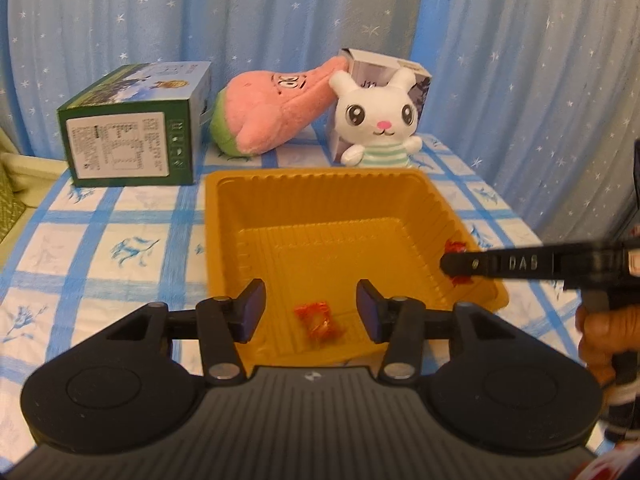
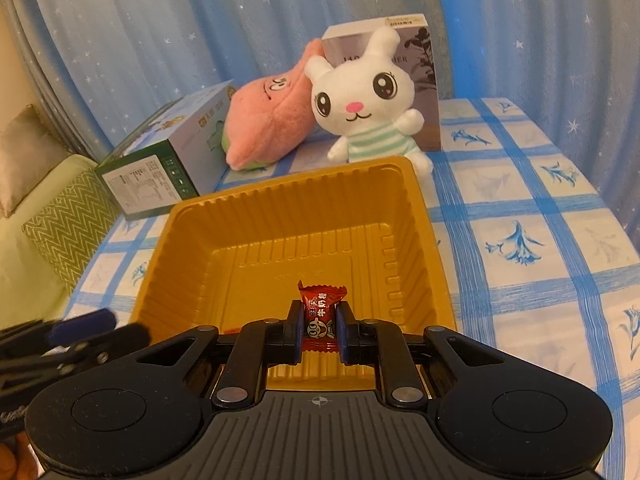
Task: Organize snacks
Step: 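Carry the red candies into the orange tray and open both grippers, then move both tools back over the remaining snacks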
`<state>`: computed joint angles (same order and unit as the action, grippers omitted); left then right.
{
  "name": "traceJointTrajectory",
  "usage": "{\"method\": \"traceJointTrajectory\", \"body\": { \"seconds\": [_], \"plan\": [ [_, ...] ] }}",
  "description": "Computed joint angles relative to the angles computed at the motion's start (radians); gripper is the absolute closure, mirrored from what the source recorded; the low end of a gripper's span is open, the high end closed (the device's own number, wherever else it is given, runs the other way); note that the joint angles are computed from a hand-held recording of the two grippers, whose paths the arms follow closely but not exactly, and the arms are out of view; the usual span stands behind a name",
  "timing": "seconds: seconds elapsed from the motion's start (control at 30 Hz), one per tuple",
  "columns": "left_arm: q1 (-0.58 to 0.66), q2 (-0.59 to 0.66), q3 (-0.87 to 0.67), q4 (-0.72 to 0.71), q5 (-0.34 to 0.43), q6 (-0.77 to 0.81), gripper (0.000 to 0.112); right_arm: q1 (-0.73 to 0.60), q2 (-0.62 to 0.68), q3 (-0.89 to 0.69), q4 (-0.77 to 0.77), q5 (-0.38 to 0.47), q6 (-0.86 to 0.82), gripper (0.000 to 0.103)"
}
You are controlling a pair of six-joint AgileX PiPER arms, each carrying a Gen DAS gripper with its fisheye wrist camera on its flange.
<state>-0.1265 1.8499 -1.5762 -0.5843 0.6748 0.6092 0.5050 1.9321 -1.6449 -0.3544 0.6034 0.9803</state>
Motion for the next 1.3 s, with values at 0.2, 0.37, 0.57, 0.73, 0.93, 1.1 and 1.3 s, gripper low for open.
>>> {"method": "traceJointTrajectory", "body": {
  "seconds": [0.2, 0.37, 0.57, 0.73, 0.93, 1.1, 1.3],
  "plan": [
    [0.025, -0.051, 0.082, -0.03, -0.023, 0.037, 0.06, -0.002, 0.012, -0.017, 0.009, 0.002, -0.009, 0.086],
    [0.041, -0.07, 0.1, -0.048, 0.001, 0.044, 0.057, -0.017, 0.012, -0.018, 0.078, -0.048, -0.039, 0.076],
    [0.054, -0.14, 0.183, -0.101, -0.017, 0.079, 0.041, 0.005, -0.054, 0.065, -0.036, -0.065, 0.098, 0.041],
    [0.076, -0.223, 0.266, -0.127, -0.008, 0.081, 0.036, 0.053, -0.169, 0.199, -0.156, -0.035, 0.273, 0.041],
    [0.105, -0.363, 0.386, -0.114, 0.021, 0.07, 0.035, 0.191, -0.326, 0.364, -0.331, 0.053, 0.536, 0.041],
    [0.162, -0.493, 0.474, -0.121, 0.072, 0.073, 0.034, 0.366, -0.425, 0.442, -0.446, 0.204, 0.744, 0.041],
    [0.255, -0.642, 0.569, -0.134, 0.157, 0.12, 0.034, 0.596, -0.49, 0.476, -0.523, 0.403, 0.929, 0.041]
  ]
}}
